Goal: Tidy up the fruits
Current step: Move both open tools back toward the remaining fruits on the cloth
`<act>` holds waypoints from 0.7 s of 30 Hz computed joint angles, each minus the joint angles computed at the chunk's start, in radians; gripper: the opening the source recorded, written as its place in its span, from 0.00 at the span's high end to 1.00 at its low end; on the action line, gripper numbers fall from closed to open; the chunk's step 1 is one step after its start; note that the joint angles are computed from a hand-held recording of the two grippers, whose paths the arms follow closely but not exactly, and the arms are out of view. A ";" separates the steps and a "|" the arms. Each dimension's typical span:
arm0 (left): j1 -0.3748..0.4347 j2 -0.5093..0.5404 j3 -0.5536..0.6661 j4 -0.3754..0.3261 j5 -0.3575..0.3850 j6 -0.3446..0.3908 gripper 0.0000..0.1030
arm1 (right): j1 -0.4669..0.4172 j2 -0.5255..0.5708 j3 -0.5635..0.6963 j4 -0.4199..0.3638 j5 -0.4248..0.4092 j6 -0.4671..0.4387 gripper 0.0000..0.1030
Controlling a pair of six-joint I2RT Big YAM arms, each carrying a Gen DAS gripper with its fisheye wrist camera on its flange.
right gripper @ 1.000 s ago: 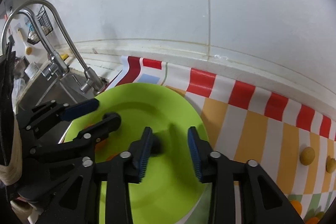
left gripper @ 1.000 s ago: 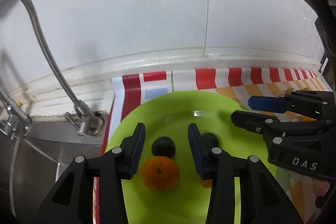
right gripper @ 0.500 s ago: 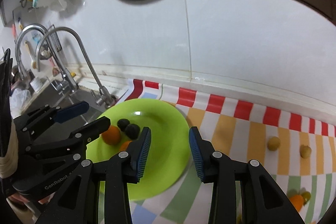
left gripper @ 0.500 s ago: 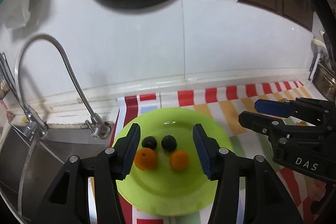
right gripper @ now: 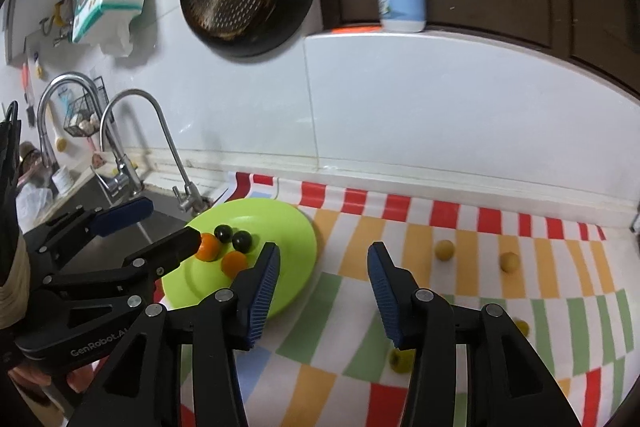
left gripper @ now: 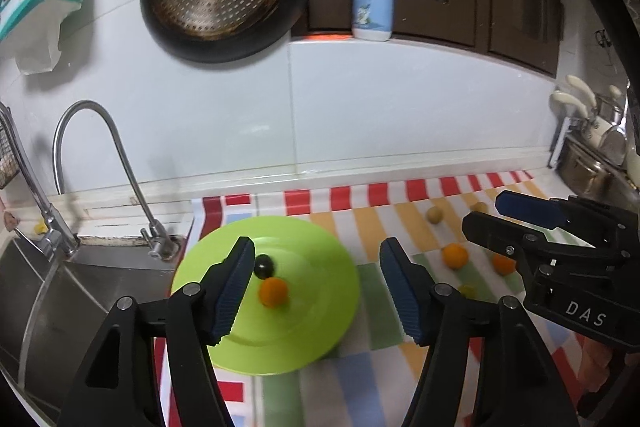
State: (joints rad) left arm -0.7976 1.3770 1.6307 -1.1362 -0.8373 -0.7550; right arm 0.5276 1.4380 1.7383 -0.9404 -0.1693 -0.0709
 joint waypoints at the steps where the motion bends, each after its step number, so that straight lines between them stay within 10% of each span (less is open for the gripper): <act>1: -0.008 0.005 0.008 -0.002 -0.007 0.000 0.37 | -0.005 -0.016 -0.014 0.005 0.005 -0.004 0.55; 21: -0.105 0.137 0.127 0.082 -0.067 0.103 0.33 | -0.146 -0.165 -0.162 0.018 0.022 -0.011 0.55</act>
State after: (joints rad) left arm -0.9025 1.5135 1.7575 -1.0540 -0.9044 -0.6523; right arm 0.3811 1.2733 1.5759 -0.9221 -0.1472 -0.0814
